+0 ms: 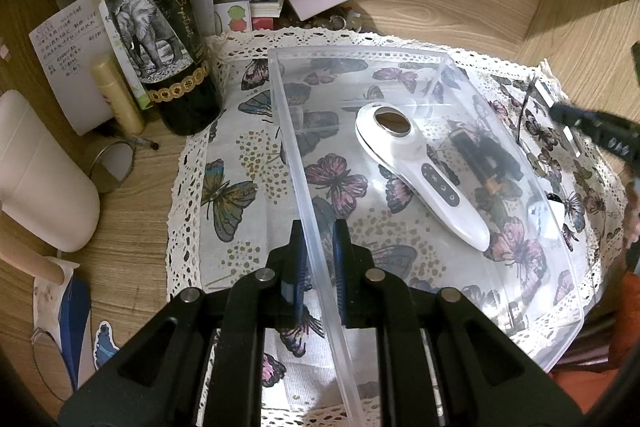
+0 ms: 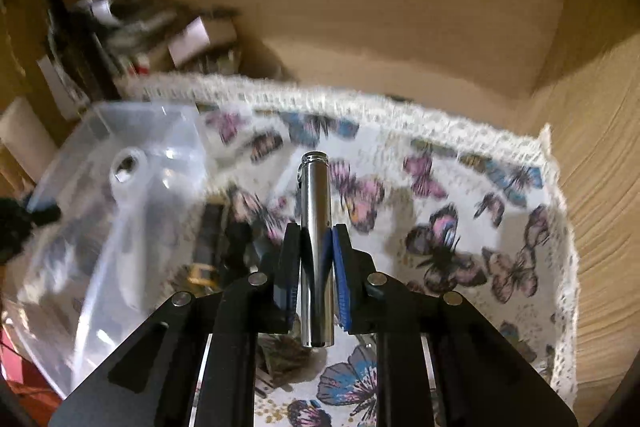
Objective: Organize rigid objects
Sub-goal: 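Lower the silver cylinder into the clear box beside the white device, release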
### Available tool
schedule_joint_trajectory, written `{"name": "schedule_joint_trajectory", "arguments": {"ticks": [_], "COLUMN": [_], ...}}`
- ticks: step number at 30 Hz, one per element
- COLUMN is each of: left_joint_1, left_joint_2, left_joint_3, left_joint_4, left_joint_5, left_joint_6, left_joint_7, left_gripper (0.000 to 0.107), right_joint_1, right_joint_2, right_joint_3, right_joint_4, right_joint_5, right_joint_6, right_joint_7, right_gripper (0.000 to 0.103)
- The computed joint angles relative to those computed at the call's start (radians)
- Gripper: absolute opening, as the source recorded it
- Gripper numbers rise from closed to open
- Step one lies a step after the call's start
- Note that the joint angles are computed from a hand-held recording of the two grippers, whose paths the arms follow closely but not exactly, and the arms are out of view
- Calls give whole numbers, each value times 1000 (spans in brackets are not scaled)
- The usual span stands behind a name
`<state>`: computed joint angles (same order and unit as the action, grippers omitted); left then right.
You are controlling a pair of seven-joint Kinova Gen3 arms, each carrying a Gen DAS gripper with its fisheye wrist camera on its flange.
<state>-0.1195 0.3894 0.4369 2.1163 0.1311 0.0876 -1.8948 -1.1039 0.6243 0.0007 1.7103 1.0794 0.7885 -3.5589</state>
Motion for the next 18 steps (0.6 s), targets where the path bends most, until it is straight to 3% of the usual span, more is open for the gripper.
{"name": "schedule_joint_trajectory", "arguments": {"ticks": [9,18], "left_joint_1": [6,5], "left_joint_2": [0,0], "left_joint_3": [-5,-4], "left_joint_4": [-2,-3], "left_joint_5": [-2,-2], "left_joint_6": [2,3], "left_joint_7": [3,2], "left_gripper": [13,13], "right_joint_1": [-55,-22], "right_joint_2": [-41,7], "right_joint_3": [-21,-71], "right_joint_4": [-8,-98], "right_joint_5": [215,323], "right_joint_6": [70,-18], "right_joint_7": [-116,-65], "right_gripper": [14,14]}}
